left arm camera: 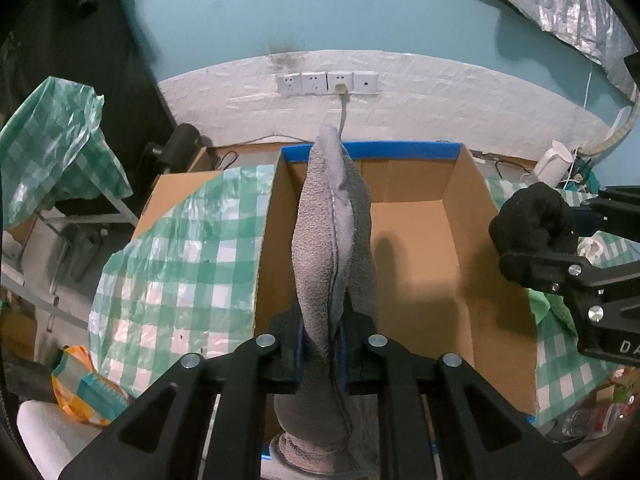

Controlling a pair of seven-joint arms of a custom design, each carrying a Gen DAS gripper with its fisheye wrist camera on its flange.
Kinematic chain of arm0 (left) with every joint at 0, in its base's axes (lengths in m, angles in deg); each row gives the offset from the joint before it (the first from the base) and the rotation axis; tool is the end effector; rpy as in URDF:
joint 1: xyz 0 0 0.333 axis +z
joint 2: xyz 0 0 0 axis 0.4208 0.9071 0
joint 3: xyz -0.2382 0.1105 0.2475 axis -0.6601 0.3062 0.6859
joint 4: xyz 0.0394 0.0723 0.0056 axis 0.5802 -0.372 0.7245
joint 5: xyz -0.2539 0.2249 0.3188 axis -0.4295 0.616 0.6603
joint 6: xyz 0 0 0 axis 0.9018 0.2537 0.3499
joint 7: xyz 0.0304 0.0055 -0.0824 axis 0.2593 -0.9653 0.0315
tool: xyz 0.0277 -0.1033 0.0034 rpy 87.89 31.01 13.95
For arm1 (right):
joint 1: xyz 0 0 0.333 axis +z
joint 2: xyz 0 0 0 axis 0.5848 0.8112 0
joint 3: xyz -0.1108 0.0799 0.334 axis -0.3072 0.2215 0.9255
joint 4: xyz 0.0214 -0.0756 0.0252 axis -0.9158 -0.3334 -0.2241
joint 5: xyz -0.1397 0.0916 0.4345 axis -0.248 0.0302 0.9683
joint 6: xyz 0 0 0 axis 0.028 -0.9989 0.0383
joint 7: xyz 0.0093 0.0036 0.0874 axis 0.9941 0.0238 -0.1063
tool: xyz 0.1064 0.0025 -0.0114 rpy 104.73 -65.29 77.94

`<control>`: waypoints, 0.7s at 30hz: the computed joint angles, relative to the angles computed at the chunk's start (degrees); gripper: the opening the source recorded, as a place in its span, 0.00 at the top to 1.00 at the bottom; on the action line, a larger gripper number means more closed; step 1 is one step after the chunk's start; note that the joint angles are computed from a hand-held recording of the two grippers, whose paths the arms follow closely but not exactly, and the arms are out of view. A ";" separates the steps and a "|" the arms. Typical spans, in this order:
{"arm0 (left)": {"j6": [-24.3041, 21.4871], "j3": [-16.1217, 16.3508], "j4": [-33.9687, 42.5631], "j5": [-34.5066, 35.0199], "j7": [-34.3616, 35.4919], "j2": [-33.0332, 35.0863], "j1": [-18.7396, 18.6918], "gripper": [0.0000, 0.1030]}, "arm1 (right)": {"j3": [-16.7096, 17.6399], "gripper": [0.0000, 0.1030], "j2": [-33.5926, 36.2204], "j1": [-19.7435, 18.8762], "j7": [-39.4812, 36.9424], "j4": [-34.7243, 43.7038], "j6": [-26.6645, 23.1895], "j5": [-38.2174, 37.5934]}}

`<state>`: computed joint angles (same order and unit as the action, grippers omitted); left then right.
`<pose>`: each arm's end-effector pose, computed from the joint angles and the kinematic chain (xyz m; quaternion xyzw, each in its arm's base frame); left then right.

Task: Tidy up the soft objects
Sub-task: 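Open the left tool to drop the towel while the right tool drops the beanie into the box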

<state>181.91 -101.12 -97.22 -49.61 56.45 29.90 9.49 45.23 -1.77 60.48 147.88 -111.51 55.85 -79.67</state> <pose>0.4787 -0.3193 0.6310 -0.4356 0.8573 -0.2223 0.1610 0.4298 0.2959 0.6445 -0.6887 0.6842 -0.1269 0.2034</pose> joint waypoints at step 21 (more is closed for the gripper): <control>2.04 -0.79 -0.50 1.12 0.07 -0.91 -0.87 0.39 | 0.45 0.33 -4.98 -1.11 3.95 -4.04 -0.18 -3.26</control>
<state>183.95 -101.92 -97.71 -48.49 56.52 28.98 8.62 45.68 -6.76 59.37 151.83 -115.55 55.67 -82.93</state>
